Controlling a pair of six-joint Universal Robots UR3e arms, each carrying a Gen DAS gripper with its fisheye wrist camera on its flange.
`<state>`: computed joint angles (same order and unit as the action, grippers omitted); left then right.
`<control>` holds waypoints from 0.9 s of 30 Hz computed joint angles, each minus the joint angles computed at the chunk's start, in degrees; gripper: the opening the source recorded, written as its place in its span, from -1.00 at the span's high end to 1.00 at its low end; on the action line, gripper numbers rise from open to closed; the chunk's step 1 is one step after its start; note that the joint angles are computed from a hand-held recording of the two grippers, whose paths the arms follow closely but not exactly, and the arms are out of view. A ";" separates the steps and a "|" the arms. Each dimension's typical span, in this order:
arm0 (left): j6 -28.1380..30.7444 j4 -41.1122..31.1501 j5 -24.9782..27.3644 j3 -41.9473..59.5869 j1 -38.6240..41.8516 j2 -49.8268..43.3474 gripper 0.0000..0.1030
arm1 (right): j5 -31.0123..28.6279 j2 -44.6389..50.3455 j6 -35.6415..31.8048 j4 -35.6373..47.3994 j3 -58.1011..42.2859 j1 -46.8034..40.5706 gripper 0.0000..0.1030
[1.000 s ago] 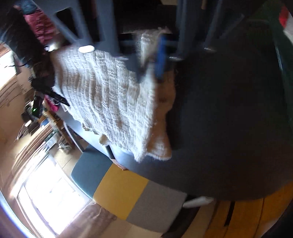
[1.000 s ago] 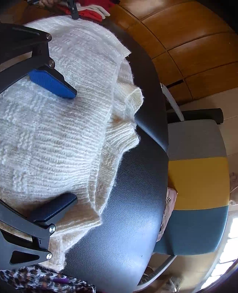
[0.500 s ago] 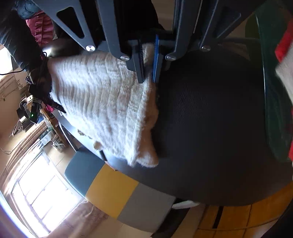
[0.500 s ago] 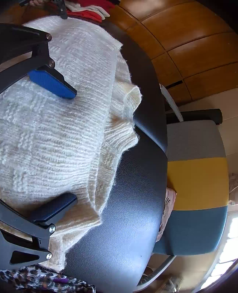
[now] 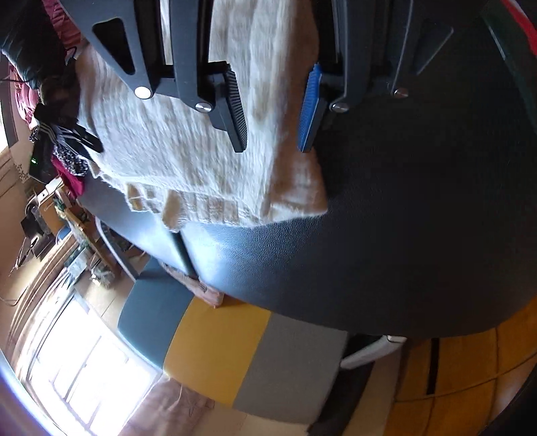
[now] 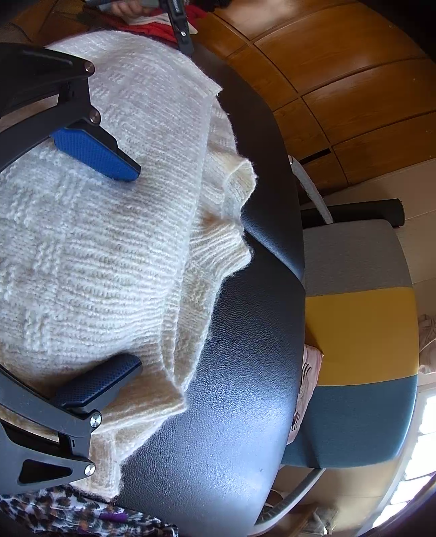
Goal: Fold clothes
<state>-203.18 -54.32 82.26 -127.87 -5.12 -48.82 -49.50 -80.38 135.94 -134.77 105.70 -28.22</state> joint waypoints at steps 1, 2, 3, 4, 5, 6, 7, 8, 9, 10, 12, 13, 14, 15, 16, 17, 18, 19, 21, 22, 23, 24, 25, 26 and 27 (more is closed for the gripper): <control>0.88 -0.05 -1.37 0.40 1.36 -1.39 0.40 | 0.17 0.02 -0.05 0.11 0.02 -0.09 -1.00; 1.70 -0.08 -2.62 0.86 2.59 -2.89 0.40 | 0.31 0.01 -0.10 0.25 0.03 -0.17 -1.00; 2.19 0.39 -3.75 0.86 3.31 -3.63 0.49 | 0.44 -0.01 -0.15 0.41 0.03 -0.25 -1.00; 2.01 2.12 -4.11 0.43 2.93 -3.76 0.59 | 0.58 -0.03 -0.21 0.57 0.02 -0.33 -1.00; 0.88 5.40 -2.67 -0.19 0.92 -3.86 0.86 | 0.67 -0.06 -0.27 0.70 0.03 -0.40 -1.00; -0.82 8.82 0.51 -0.42 -2.31 -4.41 0.90 | 0.74 -0.11 -0.33 0.82 0.04 -0.47 -1.00; -2.70 10.83 4.45 -0.04 -5.73 -5.49 0.90 | 0.72 -0.20 -0.35 0.75 0.13 -0.48 -1.00; -4.28 11.00 8.38 1.13 -8.36 -7.42 0.91 | 0.67 -0.30 -0.35 0.59 0.28 -0.46 -1.00; -5.44 10.16 11.67 1.95 -10.17 -9.59 0.91 | 0.71 -0.32 -0.34 0.54 0.35 -0.47 -1.00; -6.58 9.05 14.59 2.53 -11.71 -11.79 0.92 | 0.80 -0.25 -0.39 0.66 0.27 -0.51 -1.00; -9.01 7.86 19.48 3.56 -14.63 -15.69 0.91 | 0.93 -0.11 -0.47 0.82 0.14 -0.56 -1.00; -10.21 8.49 21.46 3.83 -16.25 -17.10 0.89 | 1.01 -0.08 -0.50 0.89 0.10 -0.59 -1.00; -12.13 7.76 24.55 5.54 -18.61 -18.77 0.80 | 1.09 -0.06 -0.52 0.93 0.08 -0.62 -1.00; -14.36 6.17 28.07 7.97 -21.20 -20.53 0.62 | 1.14 -0.05 -0.56 0.99 0.06 -0.66 -1.00; -15.51 5.50 30.61 9.84 -23.55 -21.50 0.57 | 1.19 -0.05 -0.61 1.06 0.04 -0.70 -1.00; -16.09 5.33 32.76 11.47 -25.80 -22.19 0.54 | 1.24 -0.04 -0.66 1.12 0.01 -0.74 -1.00; -16.58 5.15 34.92 13.15 -28.01 -22.95 0.49 | 1.29 -0.02 -0.68 1.18 -0.01 -0.78 -1.00; -15.13 6.77 33.82 13.85 -29.00 -23.00 0.47 | 1.36 -0.02 -0.73 1.23 -0.01 -0.83 -1.00; -11.45 9.95 29.64 15.44 -30.06 -24.28 0.25 | 1.35 0.00 -0.75 1.27 -0.06 -0.86 -1.00; -10.36 9.86 28.89 17.38 -30.97 -26.58 0.20 | 1.29 0.01 -0.74 1.30 -0.12 -0.84 -1.00; -9.22 9.65 28.09 19.42 -31.80 -28.86 0.19 | 1.16 0.01 -0.69 1.26 -0.17 -0.77 -1.00; -8.32 9.25 26.85 21.26 -32.05 -31.14 0.19 | 0.90 -0.02 -0.59 1.06 -0.17 -0.62 -1.00; -7.67 8.97 25.25 22.44 -31.64 -32.89 0.18 | 0.61 -0.06 -0.48 0.84 -0.13 -0.47 -1.00; -7.22 8.66 23.21 23.40 -30.90 -34.39 0.18 | 0.34 -0.10 -0.38 0.64 -0.10 -0.33 -1.00; -6.98 8.33 20.92 24.22 -30.07 -35.87 0.18 | 0.03 -0.14 -0.26 0.46 -0.09 -0.16 -1.00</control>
<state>-210.15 -45.99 103.18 -103.65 -35.19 -84.69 -49.47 -80.52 135.68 -134.31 105.61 -28.39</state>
